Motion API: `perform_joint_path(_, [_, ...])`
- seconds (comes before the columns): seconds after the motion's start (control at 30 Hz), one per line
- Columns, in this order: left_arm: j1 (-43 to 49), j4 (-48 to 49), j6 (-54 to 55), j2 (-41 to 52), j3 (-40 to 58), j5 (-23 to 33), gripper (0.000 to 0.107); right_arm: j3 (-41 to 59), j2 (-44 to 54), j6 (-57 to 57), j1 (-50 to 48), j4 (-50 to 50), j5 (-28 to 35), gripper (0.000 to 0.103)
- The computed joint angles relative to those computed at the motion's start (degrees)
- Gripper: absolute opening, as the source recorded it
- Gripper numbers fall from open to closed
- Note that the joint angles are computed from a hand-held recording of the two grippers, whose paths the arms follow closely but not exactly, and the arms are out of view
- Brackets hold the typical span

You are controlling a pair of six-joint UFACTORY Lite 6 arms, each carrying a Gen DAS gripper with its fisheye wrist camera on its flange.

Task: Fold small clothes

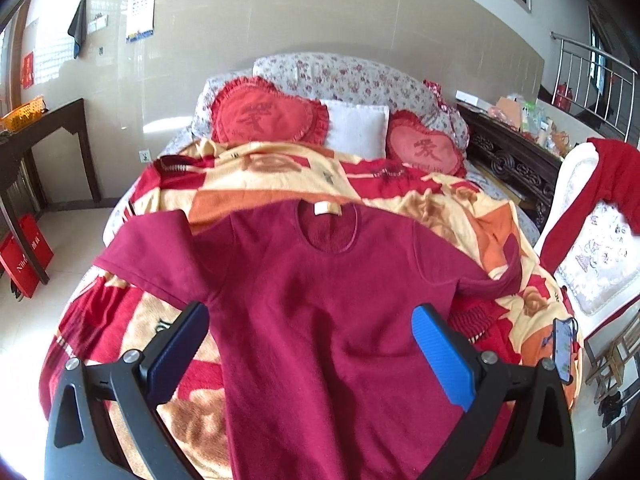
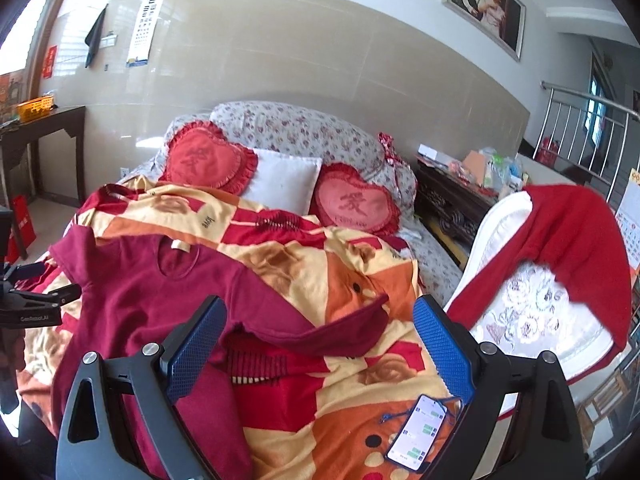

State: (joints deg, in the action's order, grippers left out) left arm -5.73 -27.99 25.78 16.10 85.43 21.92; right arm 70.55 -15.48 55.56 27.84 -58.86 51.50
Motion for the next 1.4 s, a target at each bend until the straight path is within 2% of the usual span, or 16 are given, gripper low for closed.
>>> perform_joint_path(0.2, [1.44, -1.96, 2.05, -0.51, -0.47, 0.66, 0.103, 0.57, 4.92, 7.56, 4.20, -5.71, 1.31, 0.079])
perform_joint_path(0.4, [2.03, -1.78, 1.67, 1.56, -1.47, -1.44, 0.103, 0.71, 12.44, 14.32, 3.96, -6.77, -4.54, 0.079])
perform_joint_path(0.63, [2.03, 3.38, -3.24, 7.98, 0.29, -3.04, 0.103, 2.67, 22.16, 17.32, 1.15, -4.86, -13.33, 0.079])
perform_joint_path(0.97, [3.06, 8.13, -7.37, 15.49, 4.89, -3.04, 0.103, 8.68, 32.69, 13.73, -0.58, 1.00, -18.23, 0.079])
perform_joint_path(1.4, [4.56, 7.28, -6.26, 20.84, 9.53, -1.42, 0.103, 18.23, 42.28, 7.00, 0.29, 6.85, -17.37, 0.079])
